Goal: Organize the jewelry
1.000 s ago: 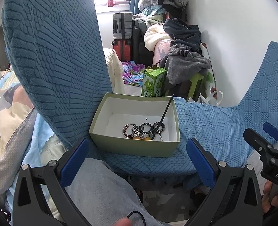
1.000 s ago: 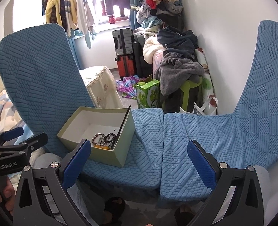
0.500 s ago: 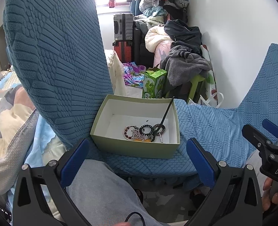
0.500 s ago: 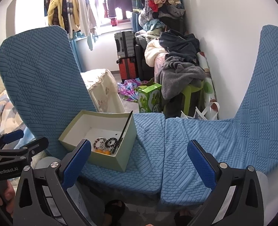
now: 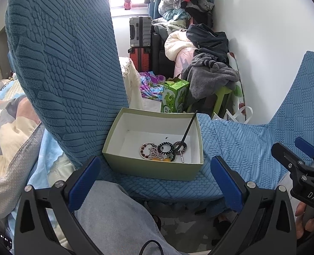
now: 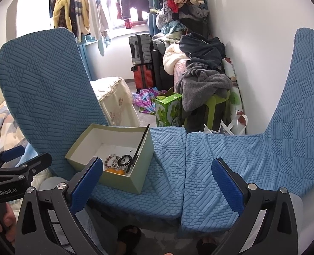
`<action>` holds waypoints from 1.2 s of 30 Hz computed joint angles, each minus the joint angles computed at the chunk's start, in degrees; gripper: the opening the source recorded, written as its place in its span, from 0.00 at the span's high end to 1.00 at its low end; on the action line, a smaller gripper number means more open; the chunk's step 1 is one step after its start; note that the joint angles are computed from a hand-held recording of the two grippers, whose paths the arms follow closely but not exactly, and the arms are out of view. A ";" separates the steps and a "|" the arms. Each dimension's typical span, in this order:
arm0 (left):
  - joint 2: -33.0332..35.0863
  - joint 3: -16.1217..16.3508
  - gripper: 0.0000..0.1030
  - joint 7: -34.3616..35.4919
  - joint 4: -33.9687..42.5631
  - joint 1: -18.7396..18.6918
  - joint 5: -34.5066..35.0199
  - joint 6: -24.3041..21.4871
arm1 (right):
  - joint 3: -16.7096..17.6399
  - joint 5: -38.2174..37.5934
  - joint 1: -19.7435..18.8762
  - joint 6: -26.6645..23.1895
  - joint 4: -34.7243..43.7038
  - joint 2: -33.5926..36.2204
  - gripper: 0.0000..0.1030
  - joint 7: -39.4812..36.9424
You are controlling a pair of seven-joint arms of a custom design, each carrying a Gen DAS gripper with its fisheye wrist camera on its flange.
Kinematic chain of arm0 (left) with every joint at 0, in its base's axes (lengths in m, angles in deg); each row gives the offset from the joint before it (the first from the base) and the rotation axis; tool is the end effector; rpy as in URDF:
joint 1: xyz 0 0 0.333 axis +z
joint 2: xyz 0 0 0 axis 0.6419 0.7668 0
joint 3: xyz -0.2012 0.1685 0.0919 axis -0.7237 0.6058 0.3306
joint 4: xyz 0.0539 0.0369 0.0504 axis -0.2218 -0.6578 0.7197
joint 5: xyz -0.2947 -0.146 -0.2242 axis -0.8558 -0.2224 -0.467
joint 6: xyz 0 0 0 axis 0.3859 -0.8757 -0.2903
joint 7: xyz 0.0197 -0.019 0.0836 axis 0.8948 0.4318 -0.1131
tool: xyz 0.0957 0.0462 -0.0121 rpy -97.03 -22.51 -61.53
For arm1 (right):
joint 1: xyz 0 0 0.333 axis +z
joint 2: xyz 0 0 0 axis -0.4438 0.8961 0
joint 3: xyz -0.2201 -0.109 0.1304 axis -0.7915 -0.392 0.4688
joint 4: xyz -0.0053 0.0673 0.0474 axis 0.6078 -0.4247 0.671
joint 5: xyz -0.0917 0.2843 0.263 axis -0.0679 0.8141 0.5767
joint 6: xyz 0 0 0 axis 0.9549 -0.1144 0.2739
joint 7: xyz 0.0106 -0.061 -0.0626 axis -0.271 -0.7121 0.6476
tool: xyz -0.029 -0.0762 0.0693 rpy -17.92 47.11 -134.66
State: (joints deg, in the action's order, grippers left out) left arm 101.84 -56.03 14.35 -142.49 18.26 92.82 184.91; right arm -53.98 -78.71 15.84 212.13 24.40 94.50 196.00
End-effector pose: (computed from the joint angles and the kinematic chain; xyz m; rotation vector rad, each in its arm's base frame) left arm 0.6690 -0.3383 0.5117 -1.5738 1.9658 -0.9173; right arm 0.5908 0.4618 0.5220 -1.5106 1.7883 -0.7979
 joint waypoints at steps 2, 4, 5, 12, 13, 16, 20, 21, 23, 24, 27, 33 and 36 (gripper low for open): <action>0.00 -0.11 0.01 0.10 -0.02 0.09 -0.17 0.11 | -0.08 -0.24 0.07 0.17 -0.59 -0.32 0.00 0.35; -0.34 0.01 0.01 0.02 -0.49 0.01 0.05 0.57 | 0.02 -0.12 -0.05 0.16 -0.48 -0.26 0.00 0.26; -0.25 0.02 0.01 -0.01 -0.28 -0.04 0.09 0.54 | -0.04 -0.32 0.00 0.36 -0.88 -0.52 0.00 0.45; 0.40 -0.03 0.01 0.20 1.08 -0.11 -0.31 0.11 | -0.06 -1.40 -0.24 0.79 -2.05 -1.15 0.00 1.50; 0.48 -0.12 0.01 0.40 1.18 -0.02 -0.47 0.03 | -0.06 -1.59 -0.21 0.85 -2.29 -1.27 0.00 1.61; 0.24 0.02 0.01 0.18 0.88 -0.06 -0.37 0.30 | 0.10 -1.52 -0.30 0.68 -1.96 -1.04 0.00 1.83; 1.03 -0.03 0.01 0.43 2.09 -0.07 -0.79 -0.54 | 0.17 -1.69 -0.39 0.95 -2.36 -1.31 0.00 1.73; 1.33 0.05 0.01 0.28 2.59 -0.16 -0.82 -1.05 | 0.15 -1.82 -0.38 1.13 -2.78 -1.57 0.00 1.85; 1.54 0.09 0.01 0.15 2.84 -0.25 -0.79 -1.36 | 0.28 -1.83 -0.48 1.31 -2.87 -1.52 0.00 1.64; 1.62 0.11 0.01 0.14 2.92 -0.29 -0.75 -1.46 | 0.36 -1.70 -0.53 1.12 -2.78 -1.39 0.00 1.33; 1.56 0.18 0.01 0.00 2.81 -0.43 -0.57 -1.66 | 0.47 -1.09 -0.60 0.75 -2.32 -1.04 0.00 1.10; 1.81 0.20 0.01 -0.27 2.91 -0.43 -0.53 -1.44 | 0.27 -1.04 -0.51 0.48 -2.32 -0.99 0.00 1.88; 1.77 0.14 0.00 -0.16 2.81 -0.36 -0.55 -1.32 | 0.25 -1.19 -0.51 0.34 -2.13 -0.87 0.00 1.30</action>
State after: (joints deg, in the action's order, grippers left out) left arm 103.61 -55.89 14.19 -139.67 17.90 92.27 183.58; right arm -53.74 -79.91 15.33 212.47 22.27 93.62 197.30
